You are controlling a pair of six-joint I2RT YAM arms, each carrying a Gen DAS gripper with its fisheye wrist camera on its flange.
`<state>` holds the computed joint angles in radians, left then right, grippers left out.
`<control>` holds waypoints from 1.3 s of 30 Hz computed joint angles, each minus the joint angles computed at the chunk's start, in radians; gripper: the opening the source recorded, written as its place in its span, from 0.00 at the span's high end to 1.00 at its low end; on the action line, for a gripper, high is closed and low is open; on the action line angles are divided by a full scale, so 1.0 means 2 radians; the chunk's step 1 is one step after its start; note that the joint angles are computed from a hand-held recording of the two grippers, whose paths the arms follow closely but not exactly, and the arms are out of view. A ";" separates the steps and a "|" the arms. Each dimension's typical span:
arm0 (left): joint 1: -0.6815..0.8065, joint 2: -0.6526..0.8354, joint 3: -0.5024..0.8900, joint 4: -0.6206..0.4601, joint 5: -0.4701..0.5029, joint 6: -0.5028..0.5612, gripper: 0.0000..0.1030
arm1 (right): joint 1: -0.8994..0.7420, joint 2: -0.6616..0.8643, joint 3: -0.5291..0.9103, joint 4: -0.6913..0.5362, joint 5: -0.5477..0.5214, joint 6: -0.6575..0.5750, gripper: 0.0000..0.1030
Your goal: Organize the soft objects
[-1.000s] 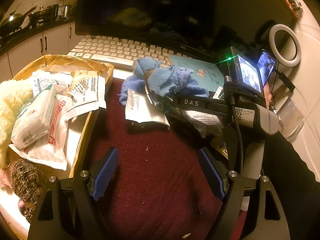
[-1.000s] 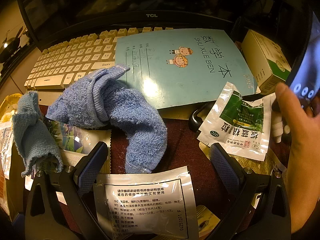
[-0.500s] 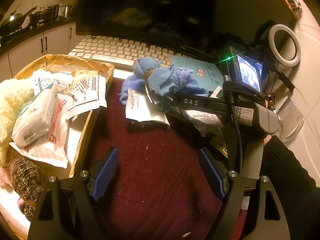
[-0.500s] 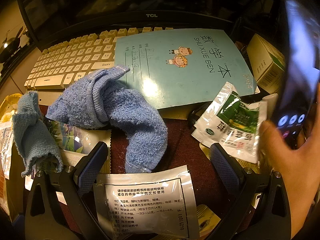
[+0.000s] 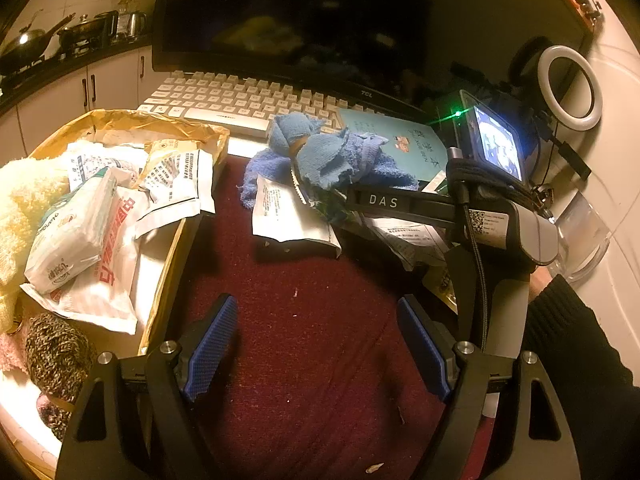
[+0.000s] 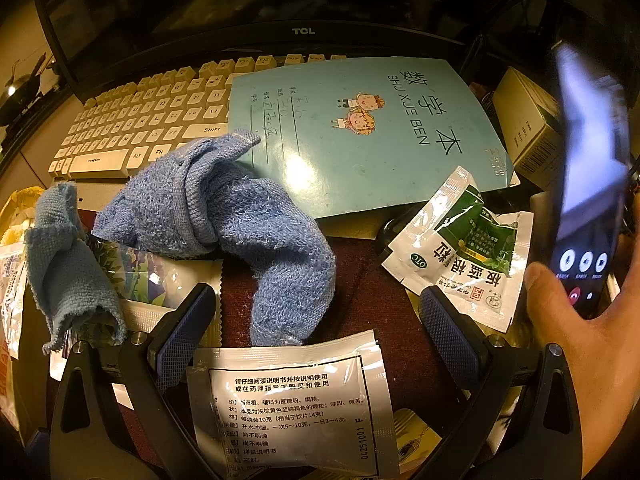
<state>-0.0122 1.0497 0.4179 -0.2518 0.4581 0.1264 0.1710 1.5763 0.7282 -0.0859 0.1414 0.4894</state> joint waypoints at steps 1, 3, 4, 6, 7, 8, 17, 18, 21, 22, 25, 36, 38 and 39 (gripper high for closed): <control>0.000 0.000 0.000 0.000 0.000 0.000 0.20 | -0.001 0.002 0.000 0.001 -0.001 0.000 0.01; 0.000 0.000 0.000 0.001 -0.001 -0.001 0.20 | 0.000 0.002 0.000 0.002 0.000 0.000 0.01; 0.000 -0.001 0.000 0.001 0.000 -0.002 0.20 | -0.001 0.002 0.000 0.002 -0.001 0.000 0.01; 0.000 -0.002 0.000 -0.001 0.000 -0.001 0.20 | -0.001 0.002 0.000 0.002 -0.001 0.000 0.01; 0.000 -0.002 0.000 0.000 0.000 -0.002 0.20 | -0.001 0.002 0.001 0.002 -0.001 -0.001 0.01; -0.001 -0.002 -0.001 0.000 -0.001 -0.003 0.20 | -0.001 0.002 0.000 0.002 -0.001 -0.001 0.01; 0.000 0.001 0.000 0.001 -0.001 -0.001 0.20 | -0.001 0.002 0.000 0.002 -0.001 0.000 0.01; -0.001 0.002 0.001 0.001 -0.002 0.000 0.20 | 0.000 0.002 0.000 0.002 -0.001 0.000 0.01; -0.003 0.004 0.002 0.003 -0.006 -0.001 0.20 | -0.001 0.002 0.000 0.003 -0.002 -0.001 0.01; -0.004 0.005 0.002 0.003 -0.008 0.000 0.20 | -0.001 0.002 0.000 0.002 -0.002 -0.001 0.01; -0.007 0.009 0.005 0.004 -0.013 -0.003 0.20 | -0.002 0.002 0.000 0.002 -0.002 -0.001 0.01; -0.002 0.009 0.003 0.012 -0.021 -0.024 0.20 | 0.005 0.010 0.012 -0.009 0.013 0.020 0.01; 0.005 0.007 0.005 0.007 -0.014 -0.025 0.20 | 0.005 0.000 0.008 -0.019 0.006 0.005 0.01; 0.006 0.002 0.005 0.002 -0.012 -0.027 0.20 | -0.003 0.000 0.013 -0.028 -0.011 -0.007 0.01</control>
